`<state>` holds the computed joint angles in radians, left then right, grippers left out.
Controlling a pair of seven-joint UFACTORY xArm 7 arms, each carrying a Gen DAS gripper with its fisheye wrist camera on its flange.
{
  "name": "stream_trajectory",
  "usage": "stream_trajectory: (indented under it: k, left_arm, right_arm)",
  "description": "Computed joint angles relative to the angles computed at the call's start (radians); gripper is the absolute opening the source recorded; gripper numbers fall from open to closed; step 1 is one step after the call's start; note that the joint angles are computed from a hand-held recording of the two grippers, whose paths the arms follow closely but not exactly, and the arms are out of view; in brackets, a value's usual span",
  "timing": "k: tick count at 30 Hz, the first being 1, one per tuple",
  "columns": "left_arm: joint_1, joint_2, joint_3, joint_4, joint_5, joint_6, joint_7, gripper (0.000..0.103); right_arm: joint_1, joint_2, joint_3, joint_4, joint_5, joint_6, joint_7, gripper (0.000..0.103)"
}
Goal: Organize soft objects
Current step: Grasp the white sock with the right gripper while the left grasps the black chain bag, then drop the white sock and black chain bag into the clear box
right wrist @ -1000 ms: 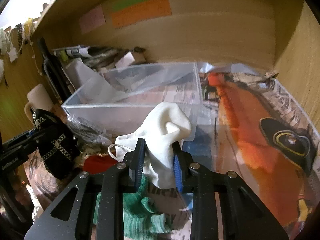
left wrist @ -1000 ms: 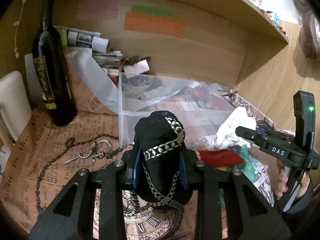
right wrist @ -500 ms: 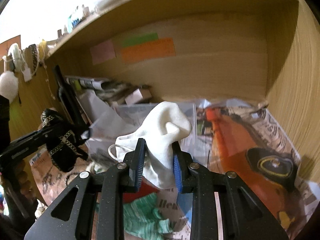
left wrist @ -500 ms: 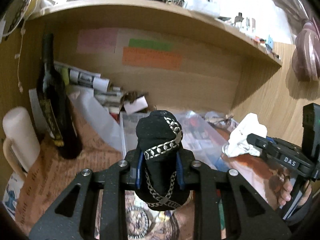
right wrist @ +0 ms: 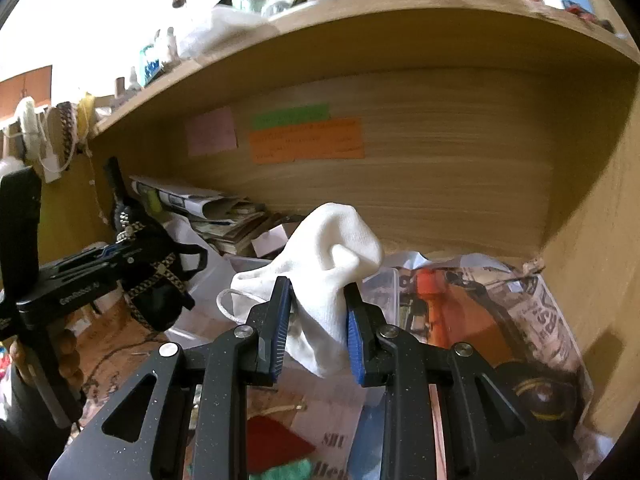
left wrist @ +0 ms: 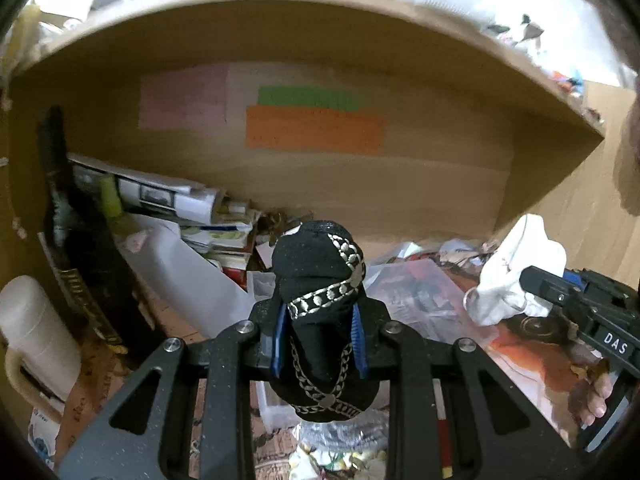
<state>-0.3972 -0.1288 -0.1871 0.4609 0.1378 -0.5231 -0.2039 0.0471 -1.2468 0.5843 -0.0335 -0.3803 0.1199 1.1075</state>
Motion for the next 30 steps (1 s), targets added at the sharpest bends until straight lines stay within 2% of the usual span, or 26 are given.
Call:
stream_trajectory:
  k: [3,8,11,14,16,19,20,23,25,27,30]
  left_arm:
    - [-0.002,0.064,-0.003,0.07,0.011,0.066,0.01,0.027]
    - [-0.033,0.17,-0.033,0.17,-0.181,0.16,0.206,0.027]
    - [-0.023,0.21,-0.032,0.21,-0.129,0.22,0.174,0.027]
    - [0.033,0.26,-0.062,0.264,-0.025,0.279,0.108,0.027]
    - [0.003,0.276,-0.034,0.281,-0.033,0.303,0.125,0.027]
    - [-0.113,0.286,0.062,0.289,-0.102,0.32,0.176,0.027]
    - [-0.121,0.292,0.067,0.293,-0.108,0.323,0.182,0.028]
    - [-0.061,0.313,0.004,0.314,-0.092,0.356,0.178,0.035]
    - [-0.075,0.314,0.017,0.313,-0.09,0.355,0.182,0.043]
    - [-0.136,0.304,0.074,0.303,-0.104,0.348,0.19,0.051]
    - [-0.09,0.281,0.028,0.279,-0.097,0.329,0.182,0.06]
  right_arm:
    - [-0.104,0.125,0.02,0.043,-0.011,-0.085,-0.028,0.023]
    - [-0.235,0.311,0.06,0.1,0.01,-0.184,-0.11,0.023]
    - [-0.298,0.413,0.095,0.133,0.029,-0.213,-0.158,0.023]
    - [-0.35,0.503,0.121,0.156,0.05,-0.242,-0.205,0.023]
    - [-0.374,0.549,0.132,0.168,0.067,-0.251,-0.233,0.023]
    - [-0.404,0.603,0.15,0.182,0.096,-0.259,-0.27,0.024]
    - [-0.404,0.614,0.151,0.185,0.107,-0.256,-0.281,0.025]
    - [-0.424,0.627,0.178,0.189,0.14,-0.25,-0.301,0.026]
    - [-0.437,0.636,0.192,0.198,0.147,-0.239,-0.311,0.028]
    - [-0.436,0.629,0.2,0.202,0.152,-0.22,-0.312,0.034]
    - [-0.451,0.593,0.222,0.198,0.151,-0.212,-0.296,0.053]
